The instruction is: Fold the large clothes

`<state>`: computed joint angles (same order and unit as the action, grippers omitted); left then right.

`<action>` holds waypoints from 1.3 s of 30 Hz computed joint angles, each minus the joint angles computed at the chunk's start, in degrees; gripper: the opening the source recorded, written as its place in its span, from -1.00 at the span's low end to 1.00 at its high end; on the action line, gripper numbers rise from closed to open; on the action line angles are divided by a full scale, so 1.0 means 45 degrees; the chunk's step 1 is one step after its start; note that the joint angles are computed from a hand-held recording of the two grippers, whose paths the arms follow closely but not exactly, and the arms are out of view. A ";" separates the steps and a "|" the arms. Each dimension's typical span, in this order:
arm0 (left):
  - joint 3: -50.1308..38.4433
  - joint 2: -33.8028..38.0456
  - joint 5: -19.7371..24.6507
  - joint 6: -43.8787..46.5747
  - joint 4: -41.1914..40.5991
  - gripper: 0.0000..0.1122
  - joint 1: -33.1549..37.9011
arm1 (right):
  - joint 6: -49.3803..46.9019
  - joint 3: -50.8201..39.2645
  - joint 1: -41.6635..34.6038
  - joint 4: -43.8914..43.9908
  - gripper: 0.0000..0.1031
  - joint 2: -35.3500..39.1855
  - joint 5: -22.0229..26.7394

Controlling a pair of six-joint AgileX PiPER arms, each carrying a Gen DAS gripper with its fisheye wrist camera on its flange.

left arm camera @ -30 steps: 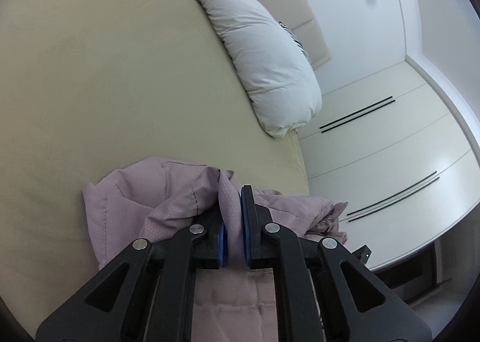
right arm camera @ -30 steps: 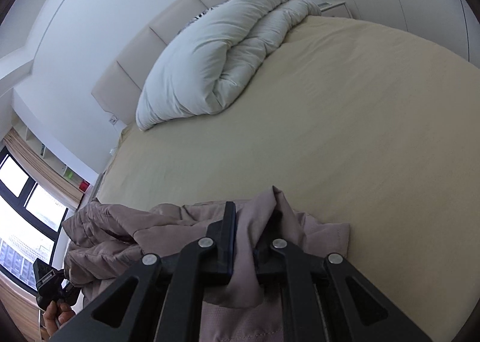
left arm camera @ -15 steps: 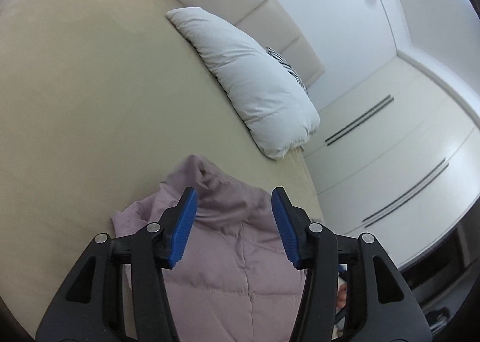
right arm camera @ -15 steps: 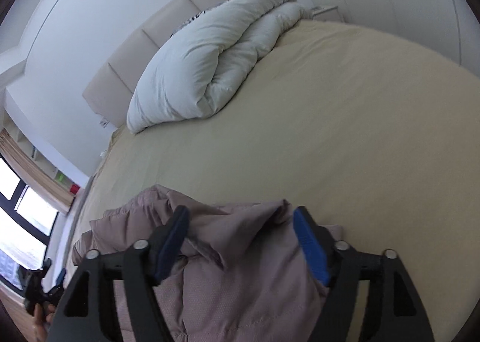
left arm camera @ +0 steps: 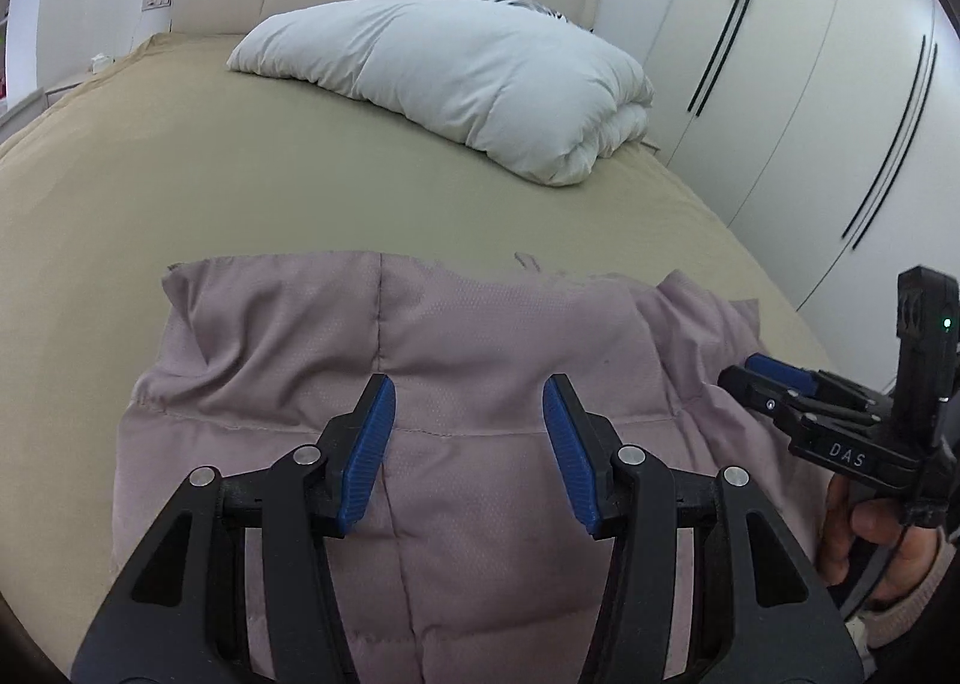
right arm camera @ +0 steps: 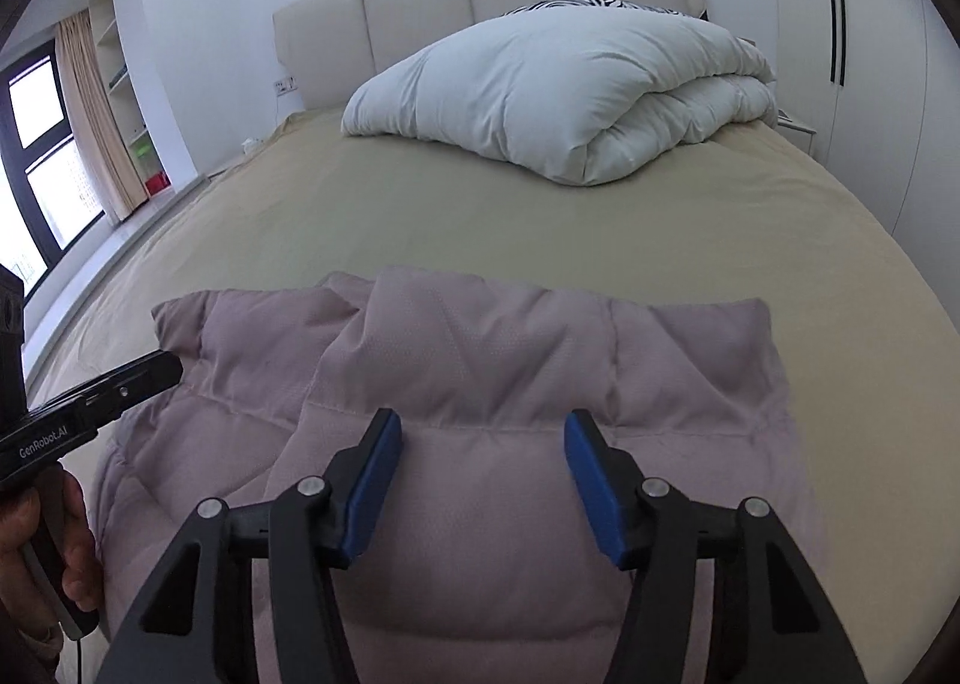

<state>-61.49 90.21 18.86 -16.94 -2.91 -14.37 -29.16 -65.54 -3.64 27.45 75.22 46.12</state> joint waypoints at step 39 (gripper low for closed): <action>-0.0657 0.3564 -0.2134 -0.0654 0.0683 -0.08 0.0593 | 0.0158 -0.0260 0.0486 0.0174 0.20 0.3628 -0.3214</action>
